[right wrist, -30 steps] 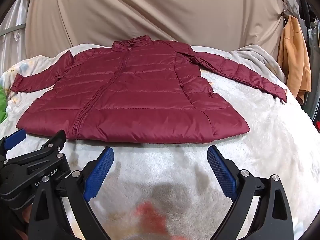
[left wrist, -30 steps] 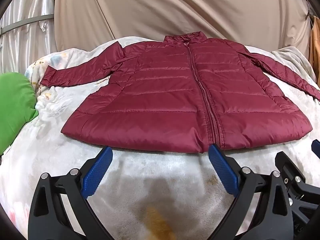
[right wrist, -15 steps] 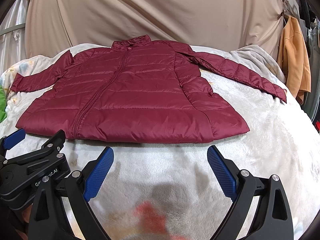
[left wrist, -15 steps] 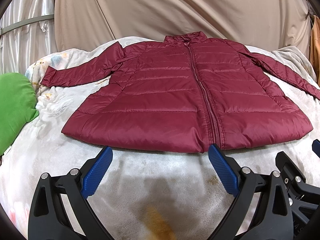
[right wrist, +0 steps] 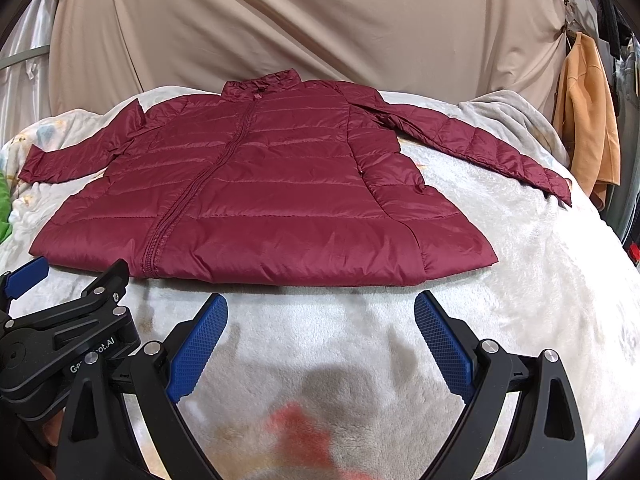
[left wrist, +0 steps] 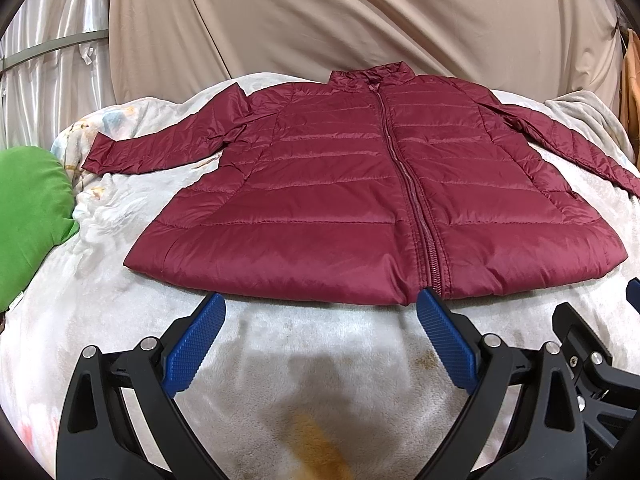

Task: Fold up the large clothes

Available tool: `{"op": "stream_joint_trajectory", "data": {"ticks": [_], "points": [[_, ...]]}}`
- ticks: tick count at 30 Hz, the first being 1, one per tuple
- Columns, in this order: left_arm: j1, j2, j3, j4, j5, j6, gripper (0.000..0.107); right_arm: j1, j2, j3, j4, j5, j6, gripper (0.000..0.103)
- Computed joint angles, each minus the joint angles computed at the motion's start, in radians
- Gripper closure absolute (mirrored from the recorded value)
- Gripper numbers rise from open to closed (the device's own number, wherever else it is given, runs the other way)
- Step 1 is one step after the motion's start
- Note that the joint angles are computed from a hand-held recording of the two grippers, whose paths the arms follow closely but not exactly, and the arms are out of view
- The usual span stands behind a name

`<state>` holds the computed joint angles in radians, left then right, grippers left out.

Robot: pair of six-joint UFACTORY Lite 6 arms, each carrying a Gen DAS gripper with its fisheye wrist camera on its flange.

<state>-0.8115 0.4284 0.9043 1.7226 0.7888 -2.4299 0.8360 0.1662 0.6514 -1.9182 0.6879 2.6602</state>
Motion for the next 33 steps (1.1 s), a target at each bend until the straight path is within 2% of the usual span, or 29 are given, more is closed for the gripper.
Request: {"op": "stream_joint_trajectory", "data": {"ticks": [30,33], "points": [[-0.003,-0.001,-0.002,-0.006,0.003,0.007,0.014,0.003,0.014,0.024,0.024,-0.001,-0.025,0.010],[-0.003,0.000,-0.001,-0.007,0.004,0.008,0.014,0.002,-0.004,-0.013,0.000,0.005,0.005,0.010]]}}
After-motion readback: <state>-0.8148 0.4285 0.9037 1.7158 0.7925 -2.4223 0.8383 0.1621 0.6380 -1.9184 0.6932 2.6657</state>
